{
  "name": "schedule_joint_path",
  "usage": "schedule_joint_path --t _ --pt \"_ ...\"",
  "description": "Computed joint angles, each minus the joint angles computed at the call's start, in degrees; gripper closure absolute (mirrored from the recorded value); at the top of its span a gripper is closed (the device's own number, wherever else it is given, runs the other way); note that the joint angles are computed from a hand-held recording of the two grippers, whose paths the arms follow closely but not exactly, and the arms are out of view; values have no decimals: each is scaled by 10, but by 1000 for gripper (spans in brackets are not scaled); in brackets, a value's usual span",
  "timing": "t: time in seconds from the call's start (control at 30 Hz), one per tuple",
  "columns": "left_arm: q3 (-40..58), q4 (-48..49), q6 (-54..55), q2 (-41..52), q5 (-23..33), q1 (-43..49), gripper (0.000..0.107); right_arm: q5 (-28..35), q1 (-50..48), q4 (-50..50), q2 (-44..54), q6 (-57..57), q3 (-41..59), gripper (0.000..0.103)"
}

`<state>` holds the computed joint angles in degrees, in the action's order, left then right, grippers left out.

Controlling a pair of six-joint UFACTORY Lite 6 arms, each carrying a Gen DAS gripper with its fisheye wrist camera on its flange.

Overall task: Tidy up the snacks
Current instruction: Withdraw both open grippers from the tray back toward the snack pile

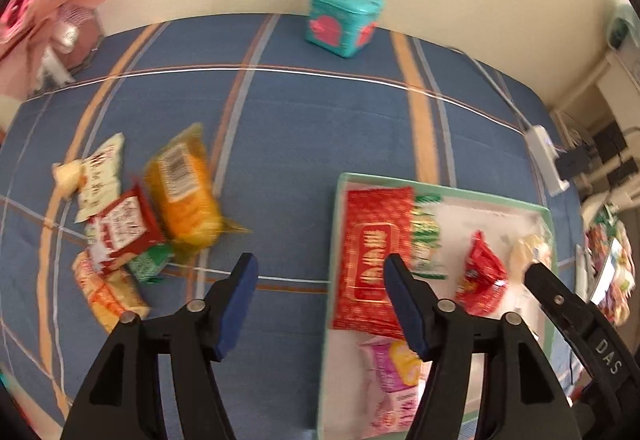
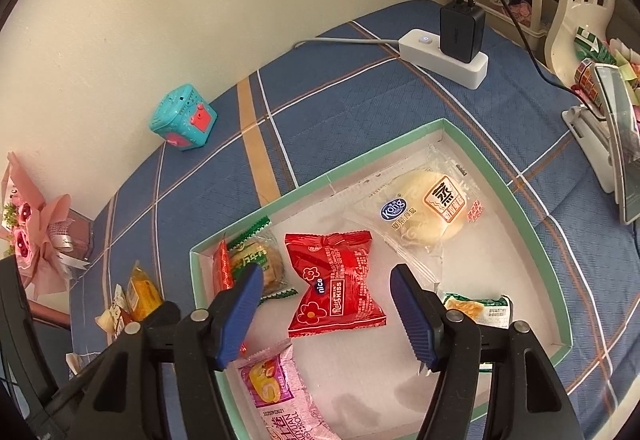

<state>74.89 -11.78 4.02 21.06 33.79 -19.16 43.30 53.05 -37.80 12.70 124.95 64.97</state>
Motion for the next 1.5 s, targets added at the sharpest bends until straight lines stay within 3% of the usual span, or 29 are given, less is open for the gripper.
schedule_joint_path --t 0.4,0.67,0.87,1.13,1.5 --pt "-20 106 -74 -9 -33 61 14 21 1 27 69 -79 68 0" --pt "-49 99 -64 -45 -41 106 12 76 6 53 111 -133 126 0" --pt "-65 157 -110 -76 -42 121 12 105 7 67 134 -168 159 0" --pt "-80 252 -180 -109 -31 122 12 103 16 43 155 -175 200 0" --pt "-62 278 -177 -88 -20 199 12 108 31 52 265 -229 356 0"
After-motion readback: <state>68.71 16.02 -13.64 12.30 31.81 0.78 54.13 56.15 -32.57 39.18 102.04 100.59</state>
